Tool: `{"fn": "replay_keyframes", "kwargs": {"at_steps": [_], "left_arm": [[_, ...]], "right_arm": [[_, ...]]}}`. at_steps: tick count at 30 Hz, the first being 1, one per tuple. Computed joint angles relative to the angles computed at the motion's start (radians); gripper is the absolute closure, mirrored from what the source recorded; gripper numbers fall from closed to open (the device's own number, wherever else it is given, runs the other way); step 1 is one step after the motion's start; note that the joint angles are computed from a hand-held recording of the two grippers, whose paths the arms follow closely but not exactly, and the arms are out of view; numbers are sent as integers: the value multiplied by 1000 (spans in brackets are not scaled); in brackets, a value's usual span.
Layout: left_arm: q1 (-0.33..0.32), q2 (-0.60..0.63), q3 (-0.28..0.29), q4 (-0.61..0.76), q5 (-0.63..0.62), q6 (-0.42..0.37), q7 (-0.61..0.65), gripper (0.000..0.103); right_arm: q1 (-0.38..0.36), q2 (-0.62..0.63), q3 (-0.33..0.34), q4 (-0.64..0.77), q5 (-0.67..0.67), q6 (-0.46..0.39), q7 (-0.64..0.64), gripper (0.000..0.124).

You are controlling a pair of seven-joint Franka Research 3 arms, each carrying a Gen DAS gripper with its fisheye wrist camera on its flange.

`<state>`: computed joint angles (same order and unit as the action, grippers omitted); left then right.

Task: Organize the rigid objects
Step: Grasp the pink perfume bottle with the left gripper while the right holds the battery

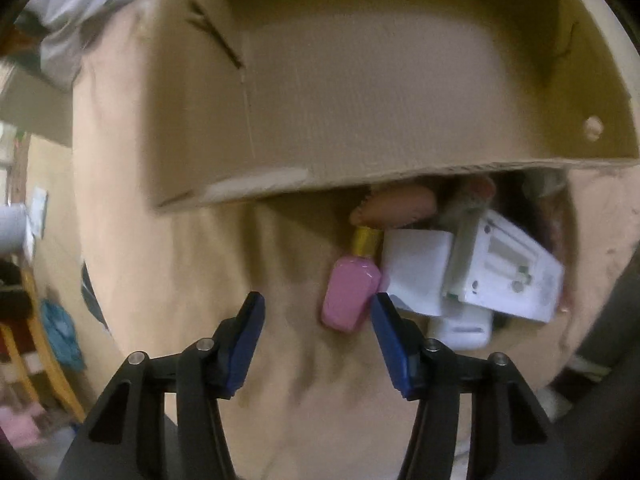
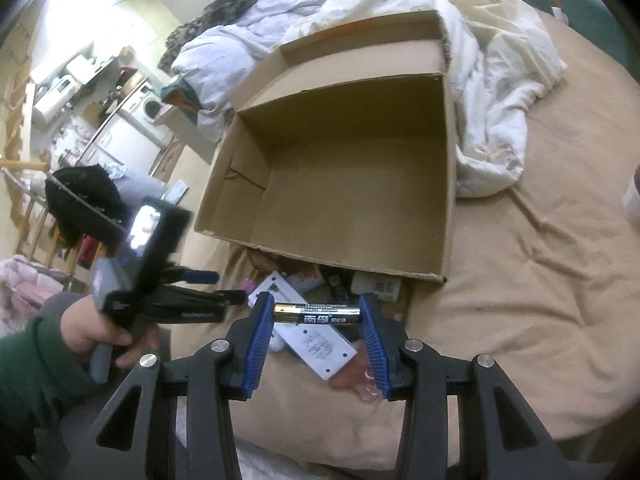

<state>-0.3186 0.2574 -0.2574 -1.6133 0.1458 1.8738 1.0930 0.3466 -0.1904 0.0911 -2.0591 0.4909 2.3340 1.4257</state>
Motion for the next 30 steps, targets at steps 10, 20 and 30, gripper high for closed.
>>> {"fn": "replay_keyframes", "kwargs": {"at_steps": [10,20,30], "left_arm": [[32,34,6,-5,-80,30,-20,80],[3,-75,31,-116,87,-5,-262,80],[13,-270,-3,-171,165,115,-310,80]], "right_arm": [[0,52,4,51,-18,-31,9,79],[-7,86,11,74,-95,-25,61,79],[-6,114,20,143,-175,5,113,79]]}}
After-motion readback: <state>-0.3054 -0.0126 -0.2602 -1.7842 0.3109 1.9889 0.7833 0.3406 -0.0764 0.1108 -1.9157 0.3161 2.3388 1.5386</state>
